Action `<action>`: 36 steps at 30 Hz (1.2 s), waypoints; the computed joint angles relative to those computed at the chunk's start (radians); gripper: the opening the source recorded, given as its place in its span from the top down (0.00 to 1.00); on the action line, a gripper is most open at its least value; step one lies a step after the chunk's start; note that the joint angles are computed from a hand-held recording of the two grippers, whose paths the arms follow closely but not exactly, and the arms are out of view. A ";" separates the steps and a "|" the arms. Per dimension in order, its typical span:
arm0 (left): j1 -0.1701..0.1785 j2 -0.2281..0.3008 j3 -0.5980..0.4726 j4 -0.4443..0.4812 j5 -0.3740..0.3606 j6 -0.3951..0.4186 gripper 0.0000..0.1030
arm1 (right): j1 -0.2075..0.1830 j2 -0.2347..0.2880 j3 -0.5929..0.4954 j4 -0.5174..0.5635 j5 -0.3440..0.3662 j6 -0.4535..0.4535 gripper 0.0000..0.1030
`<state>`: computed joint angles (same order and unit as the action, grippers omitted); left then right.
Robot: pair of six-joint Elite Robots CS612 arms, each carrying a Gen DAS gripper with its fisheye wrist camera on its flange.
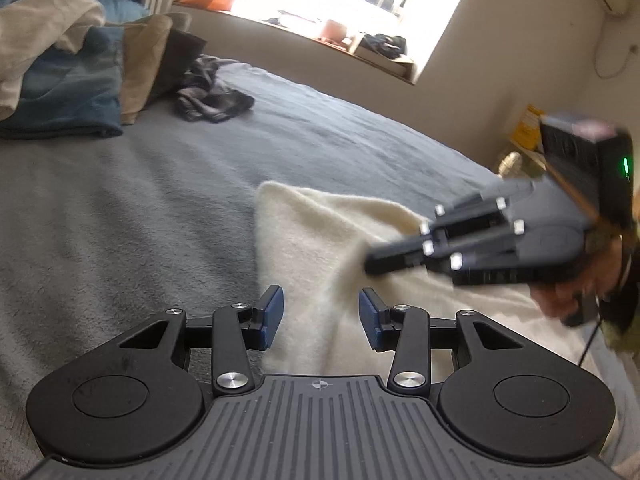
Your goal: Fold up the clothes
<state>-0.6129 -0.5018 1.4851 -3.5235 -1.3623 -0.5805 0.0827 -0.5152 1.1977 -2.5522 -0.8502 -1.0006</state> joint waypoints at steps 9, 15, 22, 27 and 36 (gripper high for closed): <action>-0.012 0.018 -0.067 0.111 0.022 0.170 0.53 | 0.019 0.043 -0.072 -0.013 0.037 0.062 1.00; -0.034 0.024 -0.076 0.140 0.090 0.297 0.60 | -0.021 0.028 -0.073 0.002 0.074 0.230 0.97; -0.038 0.026 -0.077 0.144 0.131 0.291 0.81 | -0.040 -0.027 0.007 0.066 -0.017 0.161 0.85; -0.034 0.023 -0.070 0.138 0.125 0.242 0.86 | -0.018 -0.038 0.045 0.035 -0.109 0.081 0.75; -0.016 0.021 -0.053 0.079 0.080 0.091 0.90 | 0.007 -0.059 0.171 -0.281 -0.176 -0.030 0.98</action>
